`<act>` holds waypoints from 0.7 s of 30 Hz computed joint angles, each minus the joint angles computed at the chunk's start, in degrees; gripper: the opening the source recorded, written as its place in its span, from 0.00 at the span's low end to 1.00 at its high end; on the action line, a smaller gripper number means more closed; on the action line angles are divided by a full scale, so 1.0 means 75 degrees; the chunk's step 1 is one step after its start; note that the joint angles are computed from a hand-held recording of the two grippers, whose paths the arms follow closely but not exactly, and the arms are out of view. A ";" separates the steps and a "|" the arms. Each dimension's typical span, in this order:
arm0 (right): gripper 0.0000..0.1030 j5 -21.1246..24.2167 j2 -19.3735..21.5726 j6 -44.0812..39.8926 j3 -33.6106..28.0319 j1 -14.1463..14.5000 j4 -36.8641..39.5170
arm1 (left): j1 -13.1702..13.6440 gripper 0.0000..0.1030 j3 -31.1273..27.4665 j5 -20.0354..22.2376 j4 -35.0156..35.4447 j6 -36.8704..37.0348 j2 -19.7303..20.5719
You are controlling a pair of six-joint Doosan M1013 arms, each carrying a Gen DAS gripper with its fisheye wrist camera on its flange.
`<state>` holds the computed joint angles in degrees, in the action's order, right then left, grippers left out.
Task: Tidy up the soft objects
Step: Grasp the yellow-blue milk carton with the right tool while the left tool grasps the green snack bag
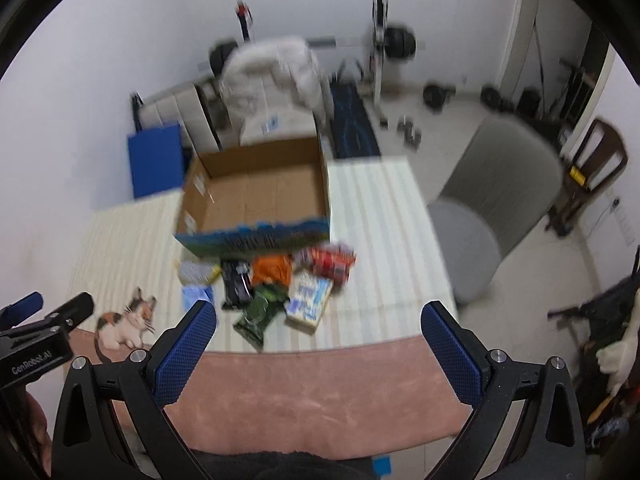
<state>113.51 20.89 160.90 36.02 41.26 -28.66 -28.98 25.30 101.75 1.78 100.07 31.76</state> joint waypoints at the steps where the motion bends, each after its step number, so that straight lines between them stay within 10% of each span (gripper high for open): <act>1: 1.00 -0.0427 -0.0211 0.0165 0.0560 -0.0165 0.0373 | -0.0061 1.00 0.0212 -0.0046 0.0098 0.0170 0.0064; 9: 0.93 -0.3375 -0.0841 0.0481 0.4130 -0.1818 0.3534 | -0.0357 0.96 0.1459 -0.0248 0.0541 0.0752 0.0377; 21: 0.63 -0.4687 -0.0482 -0.0088 0.5487 -0.2419 0.5094 | -0.0485 0.88 0.1364 0.0551 -0.0220 0.1206 0.1144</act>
